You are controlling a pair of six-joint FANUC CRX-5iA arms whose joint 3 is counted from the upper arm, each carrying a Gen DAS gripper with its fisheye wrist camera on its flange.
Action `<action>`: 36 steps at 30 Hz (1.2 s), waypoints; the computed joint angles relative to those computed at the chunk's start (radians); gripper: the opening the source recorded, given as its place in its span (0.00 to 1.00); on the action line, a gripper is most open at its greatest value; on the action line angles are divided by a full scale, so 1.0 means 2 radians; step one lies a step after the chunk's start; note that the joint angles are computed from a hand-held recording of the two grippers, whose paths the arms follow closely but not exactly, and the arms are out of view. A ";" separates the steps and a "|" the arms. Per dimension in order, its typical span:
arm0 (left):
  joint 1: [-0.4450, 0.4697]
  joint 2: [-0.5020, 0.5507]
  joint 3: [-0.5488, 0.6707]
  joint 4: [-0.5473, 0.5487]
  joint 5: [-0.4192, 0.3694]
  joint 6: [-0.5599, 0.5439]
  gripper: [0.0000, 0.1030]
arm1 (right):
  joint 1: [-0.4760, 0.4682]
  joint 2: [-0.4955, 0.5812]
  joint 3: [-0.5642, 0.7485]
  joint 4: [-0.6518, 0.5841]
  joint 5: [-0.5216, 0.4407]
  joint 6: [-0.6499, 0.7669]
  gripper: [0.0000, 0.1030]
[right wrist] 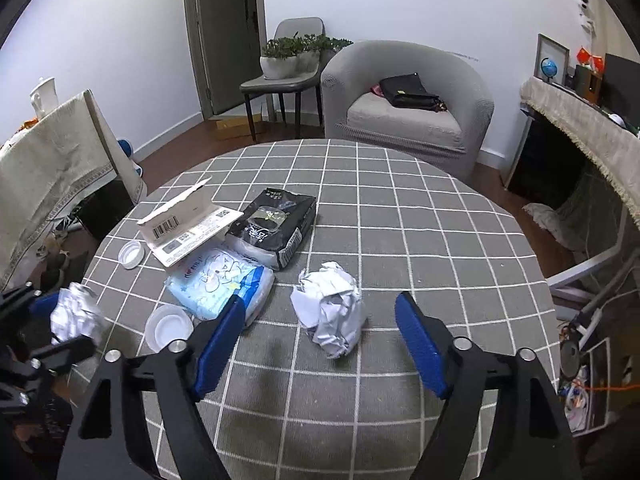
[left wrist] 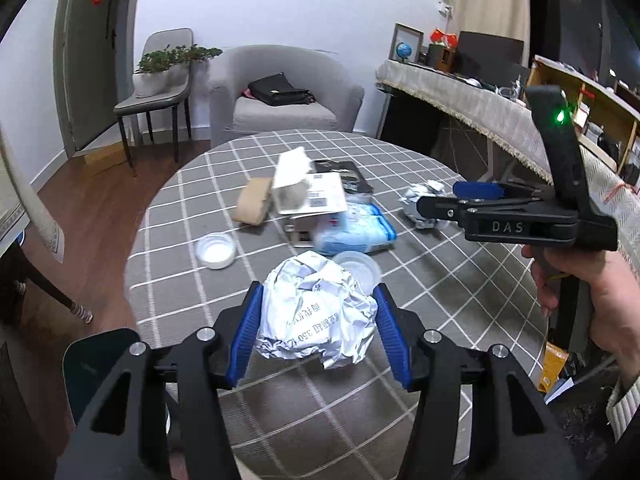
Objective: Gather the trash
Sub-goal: 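Grasp crumpled foil with the left gripper while the right gripper grasps crumpled paper, then carry both crumpled wads to the teal bin and open both grippers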
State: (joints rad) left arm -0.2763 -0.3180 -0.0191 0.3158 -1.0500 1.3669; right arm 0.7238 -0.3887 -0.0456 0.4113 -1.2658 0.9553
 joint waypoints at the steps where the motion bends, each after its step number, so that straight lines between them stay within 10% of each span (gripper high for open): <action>1: 0.004 -0.002 -0.002 0.002 -0.001 -0.002 0.56 | 0.001 0.004 0.002 0.001 -0.002 0.000 0.70; 13: 0.093 -0.039 -0.029 0.045 -0.016 -0.040 0.57 | -0.007 0.057 0.023 0.016 -0.041 0.000 0.39; 36: 0.315 -0.090 -0.085 0.086 -0.074 -0.120 0.57 | 0.093 0.119 0.122 0.040 0.015 -0.028 0.38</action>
